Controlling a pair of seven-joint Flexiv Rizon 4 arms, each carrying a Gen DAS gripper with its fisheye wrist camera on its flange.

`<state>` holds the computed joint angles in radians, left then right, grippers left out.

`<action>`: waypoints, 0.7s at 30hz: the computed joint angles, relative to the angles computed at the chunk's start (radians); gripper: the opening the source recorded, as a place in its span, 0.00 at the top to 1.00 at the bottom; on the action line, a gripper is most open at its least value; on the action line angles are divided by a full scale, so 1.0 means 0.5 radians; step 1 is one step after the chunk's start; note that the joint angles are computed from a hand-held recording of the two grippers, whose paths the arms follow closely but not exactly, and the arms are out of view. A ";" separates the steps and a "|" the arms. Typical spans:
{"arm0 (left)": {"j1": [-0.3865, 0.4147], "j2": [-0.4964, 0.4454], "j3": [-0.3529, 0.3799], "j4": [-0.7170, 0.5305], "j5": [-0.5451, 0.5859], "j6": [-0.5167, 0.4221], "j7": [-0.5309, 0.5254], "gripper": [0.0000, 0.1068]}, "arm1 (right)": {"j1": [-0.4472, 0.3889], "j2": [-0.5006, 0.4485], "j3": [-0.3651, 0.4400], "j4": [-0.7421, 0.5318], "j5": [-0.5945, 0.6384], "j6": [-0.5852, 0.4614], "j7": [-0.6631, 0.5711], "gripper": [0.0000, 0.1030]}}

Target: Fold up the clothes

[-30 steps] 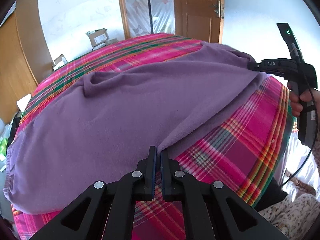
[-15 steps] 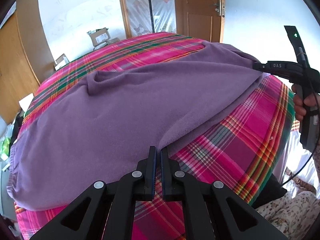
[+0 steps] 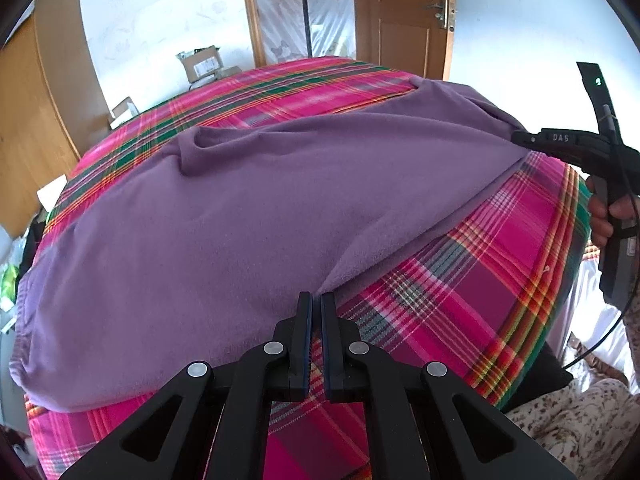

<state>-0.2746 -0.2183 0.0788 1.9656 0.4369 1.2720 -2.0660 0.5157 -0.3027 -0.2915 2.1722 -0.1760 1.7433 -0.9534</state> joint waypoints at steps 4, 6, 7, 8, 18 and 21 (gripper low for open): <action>0.019 0.014 -0.028 0.015 -0.053 -0.017 0.074 0.96 | -0.098 -0.019 0.102 -0.013 -0.010 -0.015 -0.002 0.97; 0.044 0.035 -0.057 0.047 -0.134 0.008 0.135 0.96 | -0.150 -0.011 0.155 -0.018 -0.014 -0.036 -0.004 0.97; 0.074 0.047 -0.089 0.083 -0.221 0.057 0.201 0.96 | -0.195 -0.008 0.200 -0.021 -0.025 -0.048 -0.016 0.96; 0.102 0.059 -0.123 0.119 -0.317 0.110 0.276 0.96 | -0.247 -0.005 0.253 -0.025 -0.034 -0.060 -0.029 0.96; 0.068 -0.111 -0.159 -0.054 -0.612 0.255 0.606 0.86 | -0.976 -0.053 1.036 -0.180 0.074 -0.240 -0.310 0.87; 0.111 -0.216 -0.244 -0.131 -0.795 0.202 0.769 0.85 | -0.991 -0.038 1.059 -0.191 0.118 -0.275 -0.381 0.85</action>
